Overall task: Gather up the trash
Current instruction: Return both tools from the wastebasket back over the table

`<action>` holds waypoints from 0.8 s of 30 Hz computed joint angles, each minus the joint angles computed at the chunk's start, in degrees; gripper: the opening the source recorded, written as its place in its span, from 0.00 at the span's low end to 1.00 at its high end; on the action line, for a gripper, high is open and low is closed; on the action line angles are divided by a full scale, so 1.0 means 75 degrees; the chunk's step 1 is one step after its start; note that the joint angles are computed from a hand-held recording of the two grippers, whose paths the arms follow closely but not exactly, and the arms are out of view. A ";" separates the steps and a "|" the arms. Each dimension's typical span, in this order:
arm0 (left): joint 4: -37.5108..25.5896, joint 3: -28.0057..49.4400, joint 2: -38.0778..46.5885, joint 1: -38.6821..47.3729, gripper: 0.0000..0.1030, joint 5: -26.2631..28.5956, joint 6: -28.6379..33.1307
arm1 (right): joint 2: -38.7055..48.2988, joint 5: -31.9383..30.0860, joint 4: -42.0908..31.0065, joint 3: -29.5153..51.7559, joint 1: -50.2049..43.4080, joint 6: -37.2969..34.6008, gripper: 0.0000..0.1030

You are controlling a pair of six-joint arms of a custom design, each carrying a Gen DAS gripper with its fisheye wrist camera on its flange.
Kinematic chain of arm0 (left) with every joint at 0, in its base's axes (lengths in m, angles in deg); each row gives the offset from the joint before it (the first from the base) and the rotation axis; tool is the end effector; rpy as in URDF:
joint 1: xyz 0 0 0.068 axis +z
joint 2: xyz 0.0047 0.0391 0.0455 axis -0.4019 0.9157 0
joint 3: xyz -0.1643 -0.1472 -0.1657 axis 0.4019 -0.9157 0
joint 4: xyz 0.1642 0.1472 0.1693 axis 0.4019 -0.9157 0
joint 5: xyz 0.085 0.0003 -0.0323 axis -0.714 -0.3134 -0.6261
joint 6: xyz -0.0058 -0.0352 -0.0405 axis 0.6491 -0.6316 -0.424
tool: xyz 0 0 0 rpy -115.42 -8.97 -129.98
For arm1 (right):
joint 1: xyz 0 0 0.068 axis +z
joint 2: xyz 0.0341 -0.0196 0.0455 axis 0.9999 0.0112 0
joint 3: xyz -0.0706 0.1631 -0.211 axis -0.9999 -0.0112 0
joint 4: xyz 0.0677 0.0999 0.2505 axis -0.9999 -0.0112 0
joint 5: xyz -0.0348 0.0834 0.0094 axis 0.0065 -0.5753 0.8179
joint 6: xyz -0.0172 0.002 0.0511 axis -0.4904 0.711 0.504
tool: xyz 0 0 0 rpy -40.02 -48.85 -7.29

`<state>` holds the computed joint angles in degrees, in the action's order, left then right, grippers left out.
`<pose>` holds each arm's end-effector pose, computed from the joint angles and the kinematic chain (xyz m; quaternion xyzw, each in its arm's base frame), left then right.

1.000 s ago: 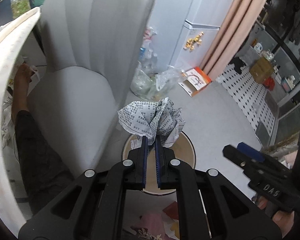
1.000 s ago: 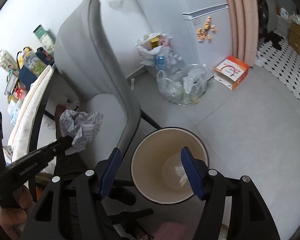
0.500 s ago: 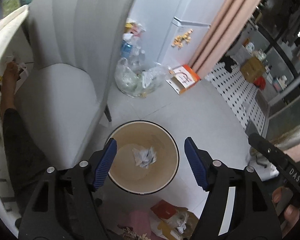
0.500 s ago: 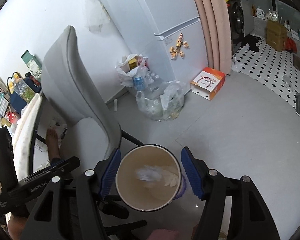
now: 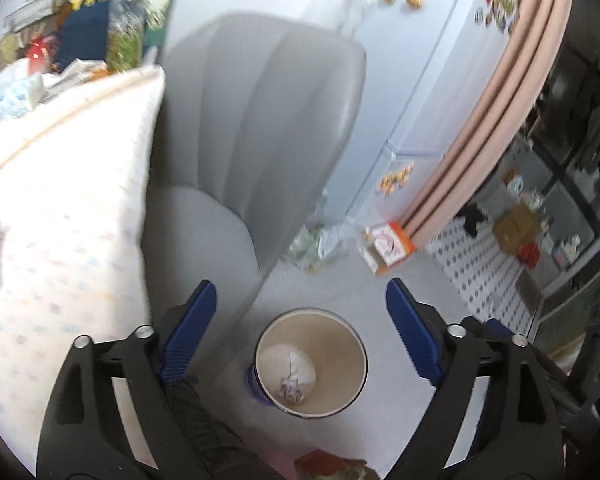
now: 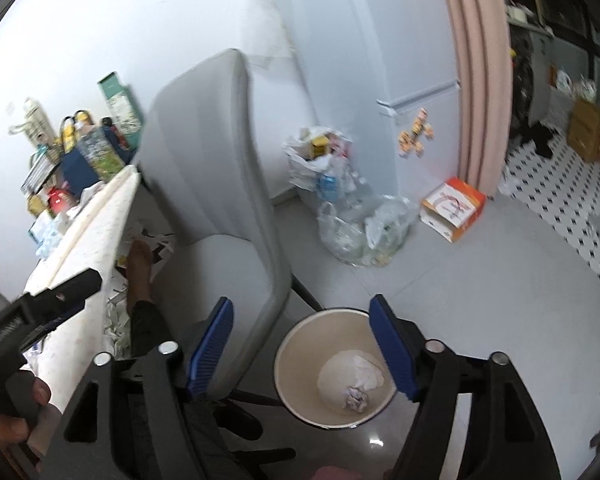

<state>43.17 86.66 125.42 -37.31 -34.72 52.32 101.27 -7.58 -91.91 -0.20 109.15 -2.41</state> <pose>0.3361 -0.0952 0.3032 0.1684 0.8994 -0.2255 0.3345 0.1749 0.0493 0.2826 0.2695 0.8811 0.0431 0.3862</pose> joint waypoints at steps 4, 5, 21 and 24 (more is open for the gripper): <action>-0.0104 -0.0054 -0.0546 0.0779 0.92 0.0700 0.0157 | 0.0638 0.1087 -0.0179 0.0828 0.1234 0.0547 0.94; -0.0089 -0.0078 -0.0657 0.0996 0.93 0.0888 0.0154 | 0.0839 0.1315 -0.0249 0.1064 0.1500 0.0667 0.93; 0.0317 -0.0196 -0.1296 0.4631 0.95 0.2572 0.1013 | 0.3803 0.2540 -0.0583 0.4194 0.3756 0.0797 0.93; 0.0149 -0.0032 -0.1051 0.5236 0.95 0.3208 0.1108 | 0.4153 0.2645 -0.0528 0.4535 0.3997 0.0799 0.93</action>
